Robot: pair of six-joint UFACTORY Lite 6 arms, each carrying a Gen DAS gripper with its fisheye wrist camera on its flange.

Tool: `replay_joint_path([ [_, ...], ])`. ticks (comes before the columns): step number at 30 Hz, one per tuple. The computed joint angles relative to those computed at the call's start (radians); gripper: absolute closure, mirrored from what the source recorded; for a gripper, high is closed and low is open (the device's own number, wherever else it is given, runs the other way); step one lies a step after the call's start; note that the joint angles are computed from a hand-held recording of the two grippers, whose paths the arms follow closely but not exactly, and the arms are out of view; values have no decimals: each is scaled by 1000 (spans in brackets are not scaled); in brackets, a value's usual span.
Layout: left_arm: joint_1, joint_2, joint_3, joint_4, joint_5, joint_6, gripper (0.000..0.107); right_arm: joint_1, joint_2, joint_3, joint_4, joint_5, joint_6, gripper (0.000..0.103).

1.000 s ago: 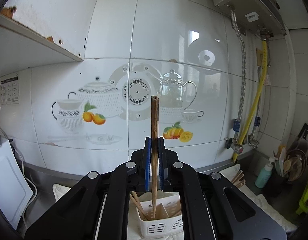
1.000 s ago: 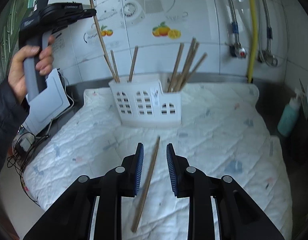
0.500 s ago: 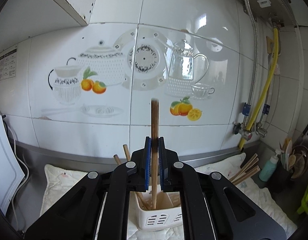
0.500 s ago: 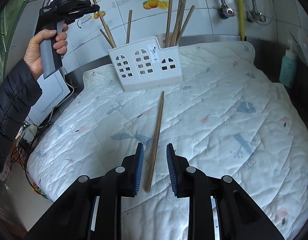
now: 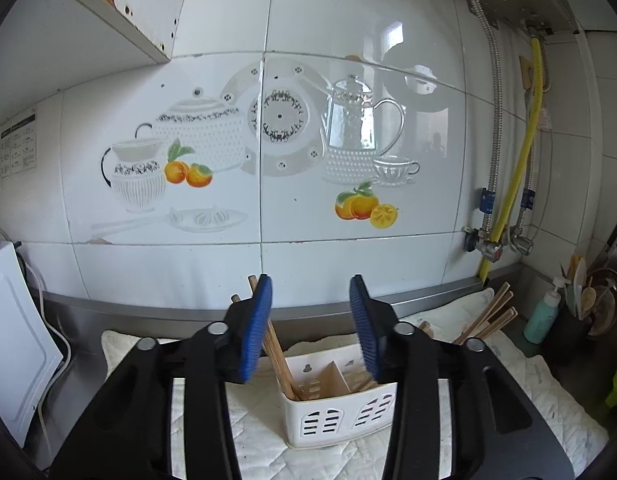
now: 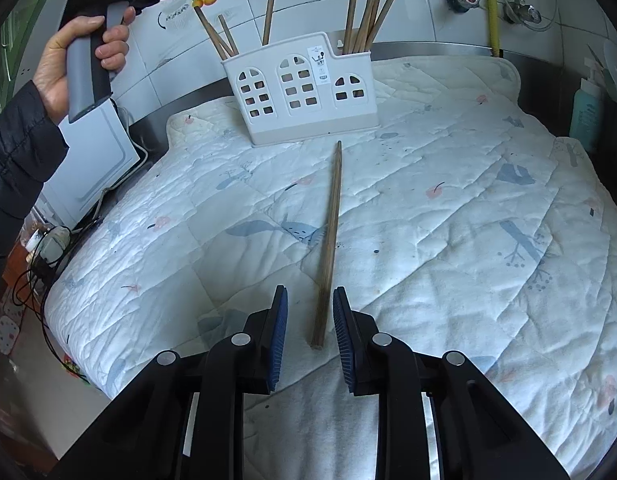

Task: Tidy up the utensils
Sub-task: 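Close the right tool on the last chopstick on the mat, then carry the last chopstick into the holder with the right tool and open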

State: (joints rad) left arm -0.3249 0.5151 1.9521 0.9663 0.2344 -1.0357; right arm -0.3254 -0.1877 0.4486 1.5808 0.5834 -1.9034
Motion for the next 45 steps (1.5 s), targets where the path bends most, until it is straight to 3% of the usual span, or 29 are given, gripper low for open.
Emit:
replay_joint_path([
  [8, -24, -181, -253, 417, -23, -424, 40, 70, 37, 2, 159, -76, -87, 88],
  [12, -26, -277, -383, 627, -33, -662, 25, 120, 17, -34, 302, -130, -213, 92],
  [16, -29, -367, -508, 773, -28, -822, 14, 111, 12, -37, 306, -131, -220, 95],
  [23, -19, -517, -740, 1011, -1, -1122, 9, 96, -92, -76, 267, -144, -212, 96],
  [33, -11, -652, -984, 1172, 42, -1344, 9, -10, -328, 15, -41, -20, 79, 96],
  [41, 55, -715, -1109, 1363, 4, -1605, 9, 1, -260, 183, -94, 33, 146, 96],
  [45, 86, -750, -1154, 1388, -1, -1646, 9, 13, -172, 326, -143, 60, 212, 96],
])
